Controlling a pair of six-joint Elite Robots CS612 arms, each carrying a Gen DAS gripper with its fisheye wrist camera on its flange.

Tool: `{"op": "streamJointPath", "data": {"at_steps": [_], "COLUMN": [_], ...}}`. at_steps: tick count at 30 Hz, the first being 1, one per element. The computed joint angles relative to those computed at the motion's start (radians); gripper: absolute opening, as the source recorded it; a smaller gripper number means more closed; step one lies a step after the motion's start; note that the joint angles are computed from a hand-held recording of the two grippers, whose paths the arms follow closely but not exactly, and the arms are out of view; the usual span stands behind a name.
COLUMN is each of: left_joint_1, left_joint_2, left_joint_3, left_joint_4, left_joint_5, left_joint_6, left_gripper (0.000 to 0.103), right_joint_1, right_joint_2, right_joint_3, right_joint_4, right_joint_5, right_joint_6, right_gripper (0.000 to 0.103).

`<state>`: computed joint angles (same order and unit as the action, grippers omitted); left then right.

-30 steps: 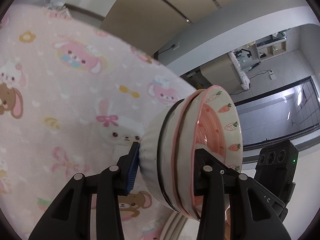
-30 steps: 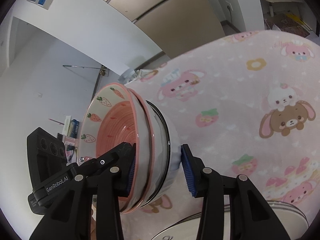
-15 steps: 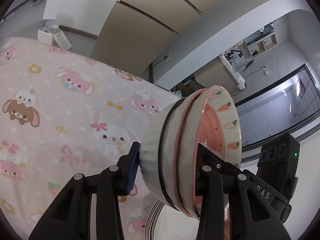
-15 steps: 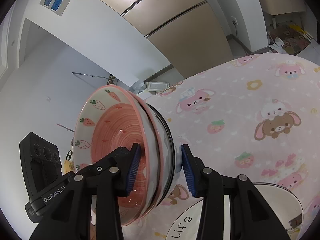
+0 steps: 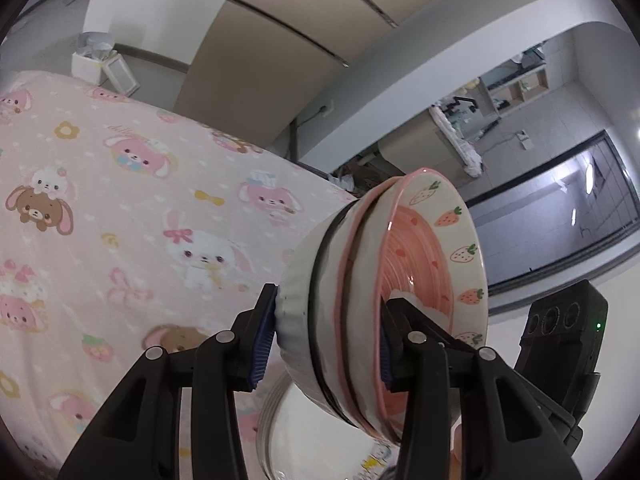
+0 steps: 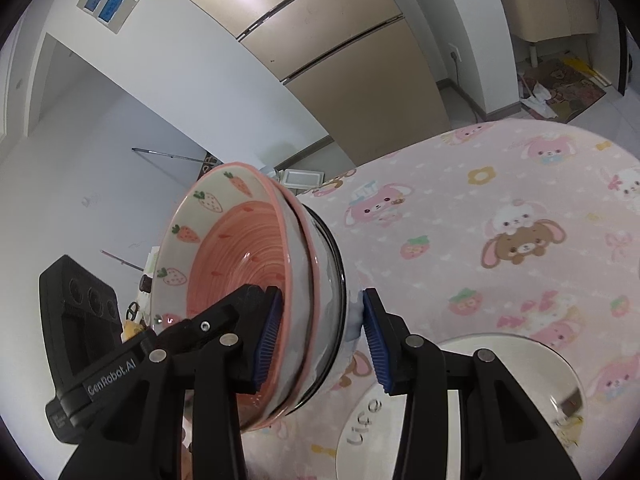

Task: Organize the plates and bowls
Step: 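Lift and carry the bowl stack with both grippers over the plate stack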

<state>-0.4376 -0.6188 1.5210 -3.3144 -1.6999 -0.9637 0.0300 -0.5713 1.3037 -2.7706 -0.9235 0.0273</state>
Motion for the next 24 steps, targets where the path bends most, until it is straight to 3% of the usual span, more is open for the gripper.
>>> {"op": "streamJointPath", "data": {"at_steps": [7,14,24], "left_joint_1": [-0.040,-0.078,-0.123], "left_joint_2": [-0.043,-0.052,-0.043], "left_joint_3": [0.056,0.099,0.119], "left_joint_4": [-0.020,-0.055,-0.073], "left_joint_5": [0.020,-0.008,0.001], "left_joint_6": [0.014,-0.047,-0.060], "left_gripper": [0.041,0.042,0.042], "right_joint_1": [-0.028,-0.062,-0.104], "right_joint_2": [-0.071,-0.129,-0.165], "right_joint_3": [0.116,0.228,0.333], "right_joint_4": [-0.045,-0.079,-0.124], "right_joint_5": [0.008,0.005,-0.011], "right_joint_6": [-0.025,-0.035,-0.061], "right_gripper": [0.044,0.044,0.044]}}
